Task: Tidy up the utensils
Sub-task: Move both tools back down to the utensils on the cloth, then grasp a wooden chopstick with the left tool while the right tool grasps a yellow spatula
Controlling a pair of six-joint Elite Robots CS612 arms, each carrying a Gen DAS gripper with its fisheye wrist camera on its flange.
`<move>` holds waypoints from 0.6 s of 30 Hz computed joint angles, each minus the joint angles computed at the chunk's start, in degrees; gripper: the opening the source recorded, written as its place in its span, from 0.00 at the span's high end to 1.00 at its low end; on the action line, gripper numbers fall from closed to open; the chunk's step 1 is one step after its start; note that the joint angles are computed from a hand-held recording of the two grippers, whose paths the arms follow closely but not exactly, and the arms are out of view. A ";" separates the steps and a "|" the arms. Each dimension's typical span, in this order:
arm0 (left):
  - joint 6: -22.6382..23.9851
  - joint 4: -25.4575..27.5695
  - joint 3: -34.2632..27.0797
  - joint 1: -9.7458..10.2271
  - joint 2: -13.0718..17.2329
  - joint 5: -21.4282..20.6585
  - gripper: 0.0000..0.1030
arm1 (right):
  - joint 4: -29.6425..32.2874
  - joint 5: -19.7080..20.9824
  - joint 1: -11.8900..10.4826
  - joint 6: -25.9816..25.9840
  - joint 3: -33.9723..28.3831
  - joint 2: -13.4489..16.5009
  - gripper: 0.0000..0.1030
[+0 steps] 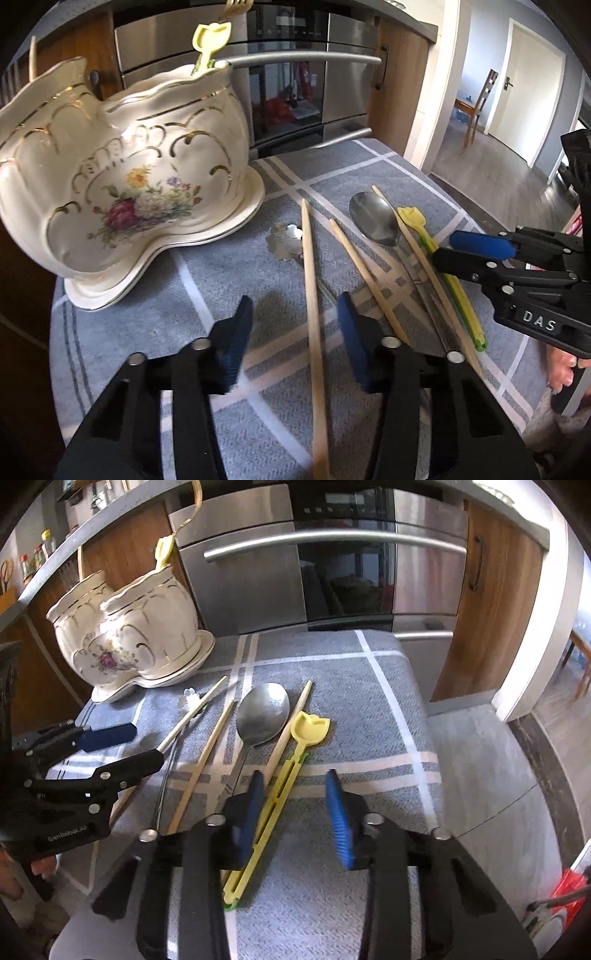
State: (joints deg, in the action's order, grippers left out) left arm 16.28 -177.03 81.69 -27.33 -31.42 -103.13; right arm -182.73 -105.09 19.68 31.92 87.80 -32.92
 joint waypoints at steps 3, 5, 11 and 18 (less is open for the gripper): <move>-0.26 0.58 -0.58 -0.14 0.23 -0.12 0.60 | 0.17 1.06 -0.28 0.82 -0.20 0.11 0.75; 0.08 1.69 -1.05 -0.34 0.39 0.53 0.67 | 1.04 0.62 -0.24 0.71 -0.40 0.05 0.77; 0.38 2.37 -1.59 -0.06 0.65 0.45 0.75 | 3.06 -1.12 -0.04 0.60 -0.73 -0.13 0.80; 3.42 2.36 -1.79 -1.04 0.75 2.95 0.76 | 7.81 -2.74 0.08 -0.85 -3.14 0.30 0.79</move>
State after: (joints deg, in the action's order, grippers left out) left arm 19.70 -174.67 79.90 -28.37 -30.67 -100.18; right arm -174.91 -107.83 19.76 31.07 84.67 -32.61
